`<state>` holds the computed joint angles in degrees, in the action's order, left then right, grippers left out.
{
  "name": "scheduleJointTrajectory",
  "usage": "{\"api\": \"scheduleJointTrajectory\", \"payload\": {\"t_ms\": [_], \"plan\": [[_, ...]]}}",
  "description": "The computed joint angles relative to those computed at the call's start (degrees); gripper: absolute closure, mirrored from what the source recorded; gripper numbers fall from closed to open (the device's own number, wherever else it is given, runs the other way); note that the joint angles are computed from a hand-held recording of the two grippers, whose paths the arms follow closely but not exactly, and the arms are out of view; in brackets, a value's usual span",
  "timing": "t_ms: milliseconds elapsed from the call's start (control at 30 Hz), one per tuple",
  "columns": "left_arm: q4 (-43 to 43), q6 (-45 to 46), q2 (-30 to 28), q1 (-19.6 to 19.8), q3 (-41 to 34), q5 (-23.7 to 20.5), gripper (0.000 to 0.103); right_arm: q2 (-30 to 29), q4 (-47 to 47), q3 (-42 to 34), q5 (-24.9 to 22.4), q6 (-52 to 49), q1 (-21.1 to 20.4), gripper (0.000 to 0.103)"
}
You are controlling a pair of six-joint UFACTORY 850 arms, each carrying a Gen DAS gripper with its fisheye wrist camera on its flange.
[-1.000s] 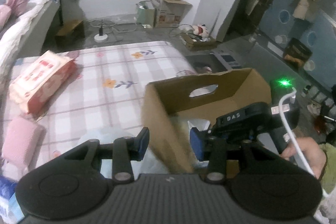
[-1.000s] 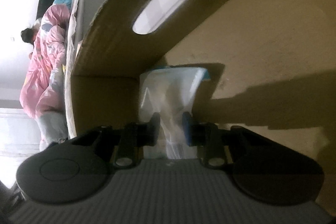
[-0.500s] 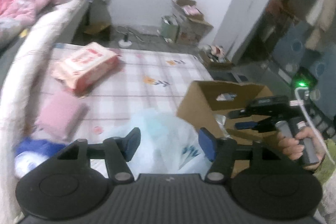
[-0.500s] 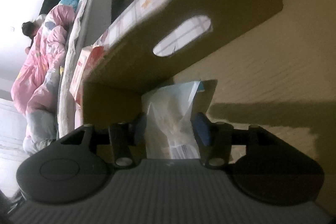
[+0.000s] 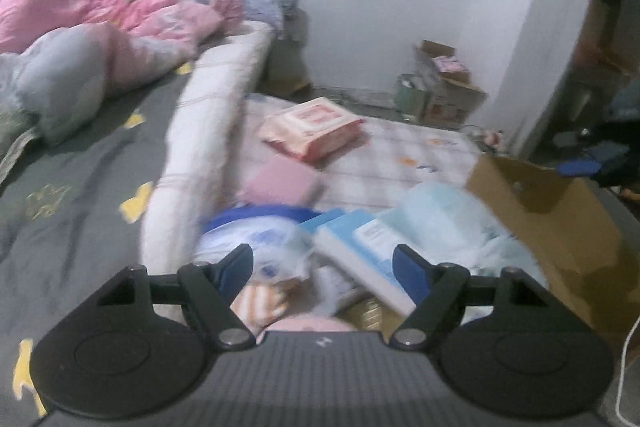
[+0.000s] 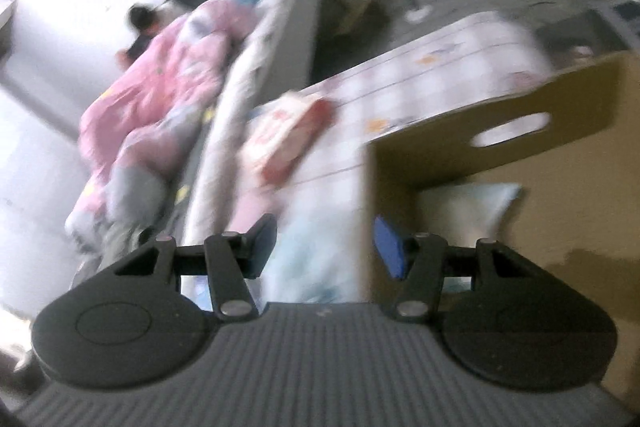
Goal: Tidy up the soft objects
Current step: 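Move the right tool down to the pink mesh pad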
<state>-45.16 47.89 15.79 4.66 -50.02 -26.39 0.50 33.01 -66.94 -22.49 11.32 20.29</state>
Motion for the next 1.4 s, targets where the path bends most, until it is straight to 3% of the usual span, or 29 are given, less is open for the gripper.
{"api": "scheduleJointTrajectory", "payload": {"t_ms": [167, 300, 467, 567, 667, 767, 900, 1067, 1400], "plan": [[-2.1, 1.8, 0.2, 3.0, 1.6, 0.1, 0.026, -6.4, 7.7, -6.9, -4.0, -8.0, 5.0, 0.049], [-4.6, 4.7, -0.3, 5.3, 2.2, -1.0, 0.027, -12.0, 7.0, -13.7, -6.7, -7.7, 8.4, 0.049], [-8.0, 8.5, -3.5, 6.3, -0.3, -1.6, 0.027, -19.1, 5.5, -22.1, -9.9, -5.2, 9.7, 0.049], [-8.3, 11.9, -8.6, 5.9, -5.3, -3.2, 0.027, -24.4, 6.0, -27.5, -11.2, -2.8, 9.5, 0.049], [-3.1, 12.1, -16.1, 4.5, -13.0, -5.6, 0.027, -31.6, 6.0, -35.1, -14.7, 2.2, 8.5, 0.049], [5.7, 7.4, -23.8, 2.4, -20.9, -8.1, 0.027, -38.4, 3.3, -42.2, -18.0, 8.2, 7.9, 0.051], [10.6, 4.9, -31.1, 0.3, -27.9, -10.8, 0.024, -45.8, 0.9, -50.2, -22.0, 13.6, 7.1, 0.054], [13.0, 3.5, -38.4, -1.4, -34.6, -13.6, 0.011, -51.9, 3.8, -55.7, -24.0, 15.6, 5.8, 0.054], [22.9, -3.4, -48.0, -4.2, -44.5, -17.3, 0.007, -58.4, 8.5, -61.6, -25.9, 16.3, 4.0, 0.053]]}}
